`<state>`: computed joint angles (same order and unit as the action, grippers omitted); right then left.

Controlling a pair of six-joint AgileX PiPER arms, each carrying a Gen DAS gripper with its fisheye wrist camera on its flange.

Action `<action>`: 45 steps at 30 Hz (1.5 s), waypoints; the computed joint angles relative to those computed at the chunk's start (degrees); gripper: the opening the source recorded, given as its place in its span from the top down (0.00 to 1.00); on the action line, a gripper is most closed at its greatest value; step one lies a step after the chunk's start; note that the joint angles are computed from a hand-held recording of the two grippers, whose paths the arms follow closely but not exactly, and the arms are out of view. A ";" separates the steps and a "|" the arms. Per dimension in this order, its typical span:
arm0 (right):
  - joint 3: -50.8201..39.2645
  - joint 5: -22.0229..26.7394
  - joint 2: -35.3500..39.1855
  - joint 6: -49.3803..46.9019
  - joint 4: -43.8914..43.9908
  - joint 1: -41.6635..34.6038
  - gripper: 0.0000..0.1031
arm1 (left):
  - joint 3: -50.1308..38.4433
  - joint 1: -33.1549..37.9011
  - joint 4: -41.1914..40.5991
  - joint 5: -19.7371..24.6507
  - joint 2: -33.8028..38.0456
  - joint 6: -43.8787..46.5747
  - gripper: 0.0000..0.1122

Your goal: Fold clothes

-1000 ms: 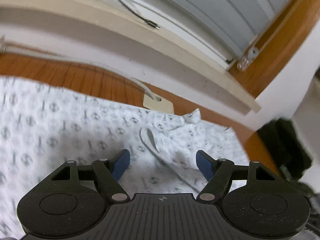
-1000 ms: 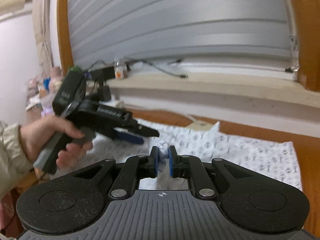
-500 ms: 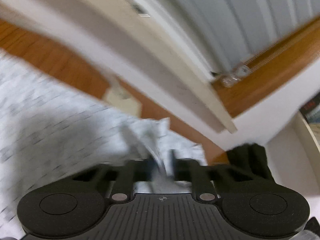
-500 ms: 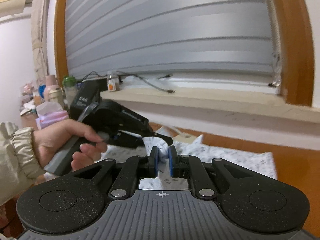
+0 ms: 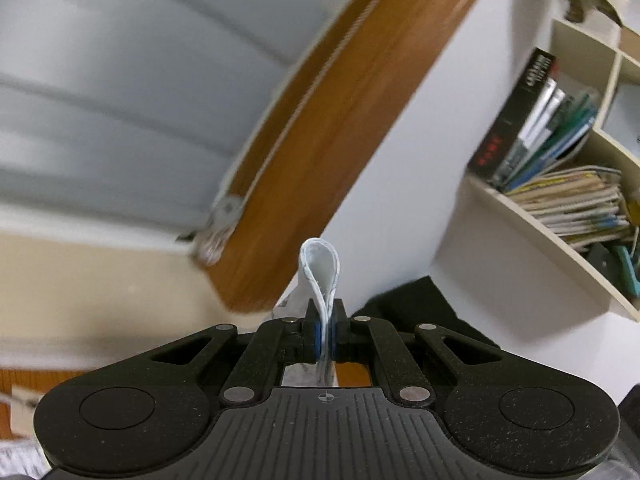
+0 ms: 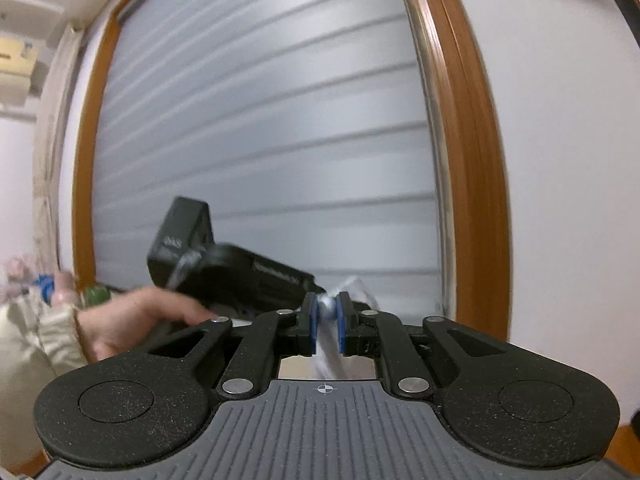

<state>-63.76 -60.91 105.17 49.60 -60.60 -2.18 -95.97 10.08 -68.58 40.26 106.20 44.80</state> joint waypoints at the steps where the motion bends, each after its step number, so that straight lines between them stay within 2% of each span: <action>1: -0.65 -0.24 -0.29 0.82 -0.18 0.09 0.93 | -0.60 0.03 1.23 0.24 -0.46 -1.06 0.96; 4: -2.25 -0.46 -0.96 2.08 -0.82 1.29 0.98 | -1.39 0.68 4.11 1.16 -2.25 -3.40 0.97; 7: -2.07 3.60 -1.90 -1.62 -1.19 4.46 0.98 | -2.48 0.76 10.00 0.38 -2.73 -8.21 0.97; 9: -0.88 4.18 -0.62 -3.65 -2.48 4.90 0.98 | -2.50 0.87 12.97 -0.02 -2.81 -10.41 0.97; 12: 0.32 5.81 2.19 -4.97 -3.57 5.48 0.98 | 0.51 1.85 10.85 -0.32 -1.79 -8.15 0.97; 16: 1.70 8.35 6.14 -8.11 -3.29 6.86 0.95 | 0.21 2.26 10.86 0.13 -0.26 -8.66 0.97; 18: 3.04 9.86 6.72 -11.82 0.32 8.74 0.88 | -0.17 2.43 11.02 0.40 0.52 -9.10 0.97; 20: 4.02 10.78 7.13 -15.41 4.11 10.88 0.75 | -1.45 1.86 12.90 0.65 0.82 -10.93 0.97; 22: 2.97 11.46 8.05 -15.17 5.29 12.18 0.71 | -2.92 1.11 15.08 1.16 0.92 -13.01 0.97; 23: 3.32 11.12 8.28 -16.62 6.84 12.66 0.70 | -3.65 0.64 16.35 1.34 0.98 -14.33 0.97; 25: 4.03 10.32 8.78 -19.48 9.92 13.64 0.60 | -5.23 -0.33 19.01 1.81 1.17 -17.16 0.97; 32: 9.84 5.64 9.70 -33.69 23.50 16.77 0.45 | -15.20 -7.59 30.56 3.49 5.53 -30.59 0.97; 36: 9.04 4.60 12.70 -38.80 30.31 18.33 0.40 | -24.69 -11.86 37.36 6.18 10.53 -38.09 0.96; 41: 7.77 3.32 16.17 -48.19 45.15 22.17 0.36 | -35.69 -15.39 43.70 8.56 16.58 -46.25 0.97; 44: 6.43 1.85 18.49 -53.62 53.98 24.31 0.37 | -36.64 -16.18 45.05 7.87 16.96 -47.93 0.96; 45: 6.26 1.59 18.83 -53.53 54.55 24.12 0.37 | -36.28 -16.22 45.12 7.59 16.71 -47.95 0.96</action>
<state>-57.50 -59.32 123.99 -3.94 -6.05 21.94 -132.25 -6.15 -23.47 47.85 122.92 -3.15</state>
